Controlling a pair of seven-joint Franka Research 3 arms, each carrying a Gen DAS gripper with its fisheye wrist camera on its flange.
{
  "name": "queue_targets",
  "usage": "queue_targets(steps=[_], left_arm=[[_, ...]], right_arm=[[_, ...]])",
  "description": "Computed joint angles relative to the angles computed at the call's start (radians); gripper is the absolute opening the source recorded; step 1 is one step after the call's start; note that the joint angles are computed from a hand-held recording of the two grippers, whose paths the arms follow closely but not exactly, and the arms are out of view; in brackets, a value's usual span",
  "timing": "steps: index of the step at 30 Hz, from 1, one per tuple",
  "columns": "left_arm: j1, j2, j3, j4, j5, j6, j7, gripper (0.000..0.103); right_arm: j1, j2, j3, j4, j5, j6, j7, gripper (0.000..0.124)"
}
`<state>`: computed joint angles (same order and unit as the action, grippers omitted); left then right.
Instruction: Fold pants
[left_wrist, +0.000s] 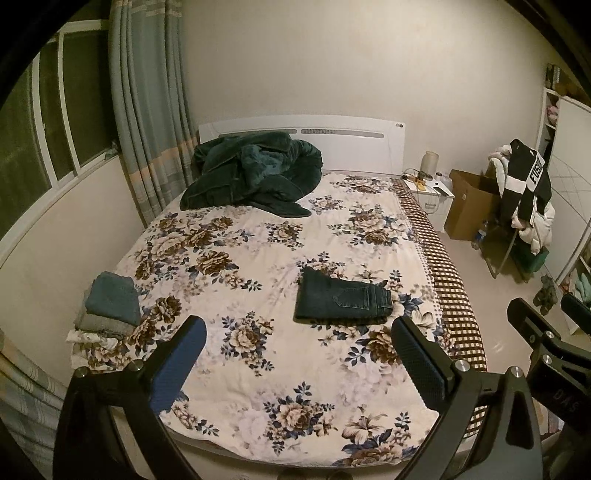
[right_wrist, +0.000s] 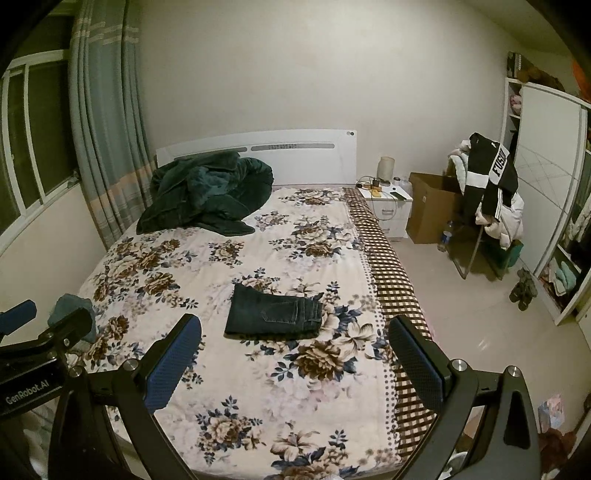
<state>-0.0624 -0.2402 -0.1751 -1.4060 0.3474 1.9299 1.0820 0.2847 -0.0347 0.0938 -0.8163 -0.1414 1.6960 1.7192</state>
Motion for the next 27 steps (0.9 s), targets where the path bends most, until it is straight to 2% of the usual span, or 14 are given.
queue_targets(steps=[14,24,27], left_arm=[[0.002,0.001,0.005,0.004,-0.007,0.003,0.007,0.102],[-0.002,0.015,-0.004,0.043,0.002,-0.044,0.002,0.102],[-0.006,0.003,-0.009,0.026,0.005,-0.051,-0.007,0.102]], right_arm=[[-0.002,0.017,-0.009,0.037,0.017,-0.024,-0.009,0.103],[-0.032,-0.084,-0.008,-0.133,0.056,0.027,-0.017,0.103],[-0.046,-0.088,-0.006,-0.139,0.07,0.022,-0.023,0.103]])
